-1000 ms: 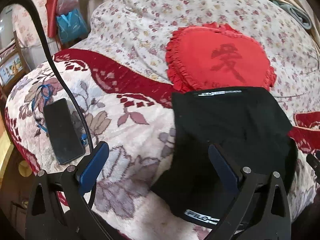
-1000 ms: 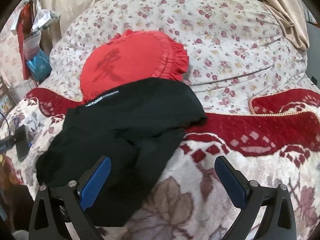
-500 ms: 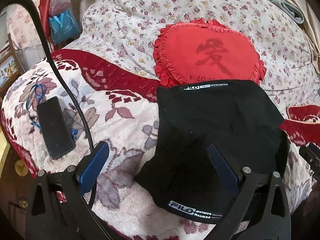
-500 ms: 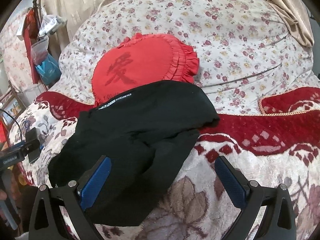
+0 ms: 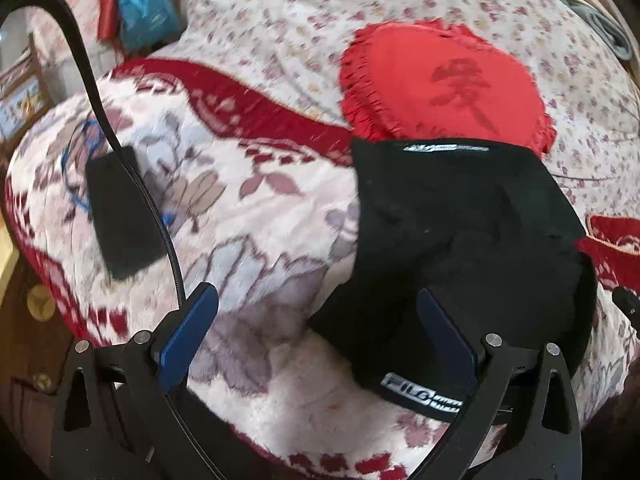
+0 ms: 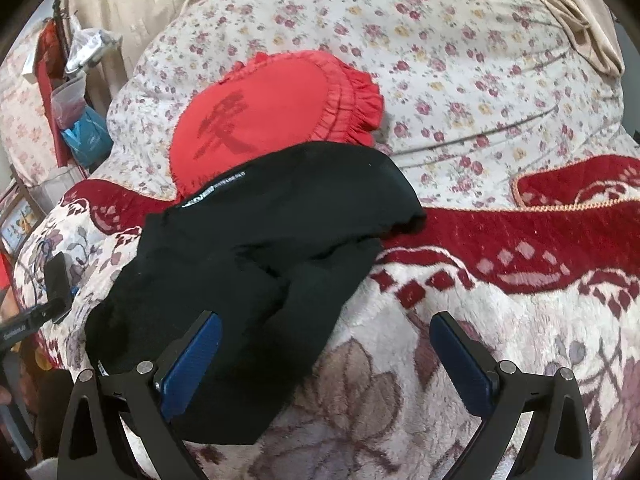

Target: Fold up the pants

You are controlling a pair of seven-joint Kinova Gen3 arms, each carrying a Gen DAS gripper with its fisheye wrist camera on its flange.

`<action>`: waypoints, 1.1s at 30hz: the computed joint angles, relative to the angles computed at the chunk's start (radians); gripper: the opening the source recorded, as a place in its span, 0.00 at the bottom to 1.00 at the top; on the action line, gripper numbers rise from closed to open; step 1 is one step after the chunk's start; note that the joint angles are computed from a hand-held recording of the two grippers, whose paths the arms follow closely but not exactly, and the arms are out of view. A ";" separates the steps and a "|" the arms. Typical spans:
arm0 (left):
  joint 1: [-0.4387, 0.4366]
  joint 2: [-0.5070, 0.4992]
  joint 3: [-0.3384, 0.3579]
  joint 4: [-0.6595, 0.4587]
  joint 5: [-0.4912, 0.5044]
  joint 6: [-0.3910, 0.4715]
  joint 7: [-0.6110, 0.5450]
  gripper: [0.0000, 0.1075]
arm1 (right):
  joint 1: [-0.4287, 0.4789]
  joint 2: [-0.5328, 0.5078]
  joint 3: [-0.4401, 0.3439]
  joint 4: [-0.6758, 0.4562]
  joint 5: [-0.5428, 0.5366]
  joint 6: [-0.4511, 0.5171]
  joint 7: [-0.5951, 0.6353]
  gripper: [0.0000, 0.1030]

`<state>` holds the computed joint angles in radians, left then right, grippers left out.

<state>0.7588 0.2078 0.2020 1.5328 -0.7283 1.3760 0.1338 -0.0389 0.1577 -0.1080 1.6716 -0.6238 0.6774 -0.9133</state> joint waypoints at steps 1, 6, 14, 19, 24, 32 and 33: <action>-0.005 -0.010 -0.001 0.020 0.013 -0.024 0.019 0.93 | 0.002 0.007 0.001 -0.003 -0.002 0.006 -0.002 1.00; -0.025 -0.044 0.013 0.099 0.050 -0.172 0.101 0.93 | -0.006 0.023 0.001 -0.013 0.033 0.012 -0.022 1.00; -0.072 0.026 -0.003 0.064 0.094 -0.261 -0.015 0.69 | 0.000 0.049 -0.002 -0.026 0.061 0.014 -0.053 1.00; -0.037 0.067 -0.047 0.007 0.077 -0.233 -0.077 0.26 | -0.007 0.066 0.002 -0.045 0.109 0.021 -0.115 1.00; -0.058 -0.017 -0.063 0.062 0.028 -0.277 -0.060 0.21 | 0.015 0.081 -0.012 -0.072 0.086 0.033 -0.115 0.99; -0.112 -0.096 0.007 0.137 0.020 -0.210 -0.032 0.20 | 0.036 0.181 -0.027 -0.207 0.027 0.105 -0.155 0.93; -0.113 -0.088 0.014 0.141 0.026 -0.208 -0.023 0.20 | 0.030 0.218 -0.030 -0.247 0.036 0.134 -0.173 0.89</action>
